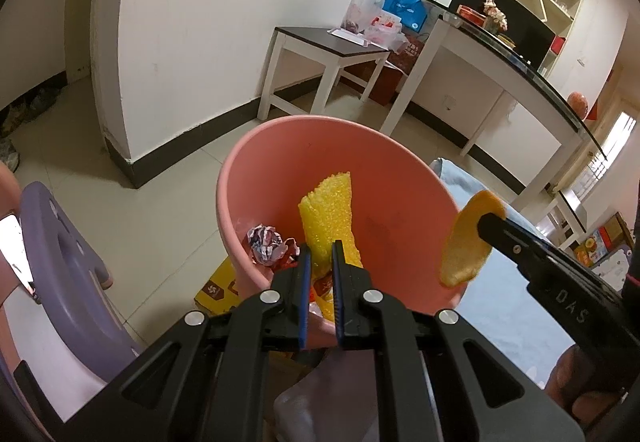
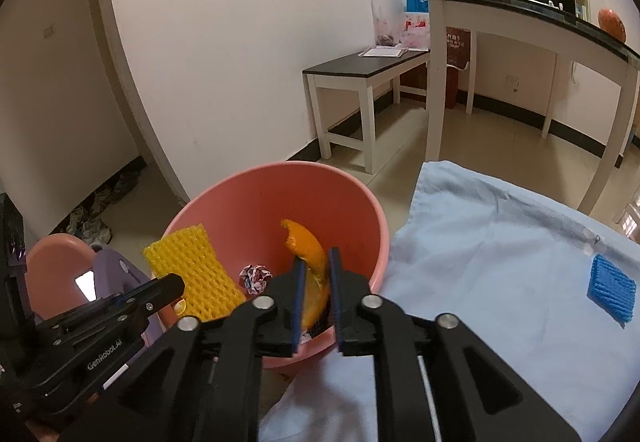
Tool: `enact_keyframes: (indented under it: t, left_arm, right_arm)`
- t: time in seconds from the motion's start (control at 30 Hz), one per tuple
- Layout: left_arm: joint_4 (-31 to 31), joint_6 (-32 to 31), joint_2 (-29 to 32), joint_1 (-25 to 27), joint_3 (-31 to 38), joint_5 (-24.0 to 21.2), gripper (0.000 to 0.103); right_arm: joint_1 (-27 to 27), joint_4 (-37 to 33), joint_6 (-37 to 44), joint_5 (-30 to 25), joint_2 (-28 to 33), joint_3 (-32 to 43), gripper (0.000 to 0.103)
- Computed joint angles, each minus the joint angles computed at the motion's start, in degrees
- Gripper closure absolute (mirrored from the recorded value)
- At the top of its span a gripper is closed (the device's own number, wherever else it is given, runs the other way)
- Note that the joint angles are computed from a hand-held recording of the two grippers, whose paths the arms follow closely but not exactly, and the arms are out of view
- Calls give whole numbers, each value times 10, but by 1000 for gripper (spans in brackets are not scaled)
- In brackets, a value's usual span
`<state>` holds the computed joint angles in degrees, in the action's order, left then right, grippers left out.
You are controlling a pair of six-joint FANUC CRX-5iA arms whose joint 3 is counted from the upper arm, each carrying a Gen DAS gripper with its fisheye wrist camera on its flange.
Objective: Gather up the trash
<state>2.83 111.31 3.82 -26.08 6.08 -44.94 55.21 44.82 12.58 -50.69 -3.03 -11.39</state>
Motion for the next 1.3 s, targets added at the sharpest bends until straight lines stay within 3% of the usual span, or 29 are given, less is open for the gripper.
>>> enact_keyframes:
  t: [0.1, 0.37, 0.67, 0.93, 1.07, 1.3]
  left_arm:
    - [24, -13, 2, 7, -5, -3, 93]
    - [27, -17, 2, 5, 0, -4, 92]
    - [29, -20, -4, 2, 1, 5, 92]
    - [42, -28, 7, 9, 16, -24, 91]
    - [28, -20, 10, 4, 24, -27, 72]
    - [42, -20, 6, 6, 10, -11, 71]
  right_arm:
    - [-1, -6, 1, 2, -2, -1, 78]
    - [-1, 0, -9, 17, -24, -18, 65]
    - [0, 16, -46, 13, -64, -53, 64]
    - [6, 21, -88, -1, -116, -101, 62]
    - [8, 14, -96, -9, -132, -116, 60]
    - [11, 2, -108, -12, -154, -140, 60]
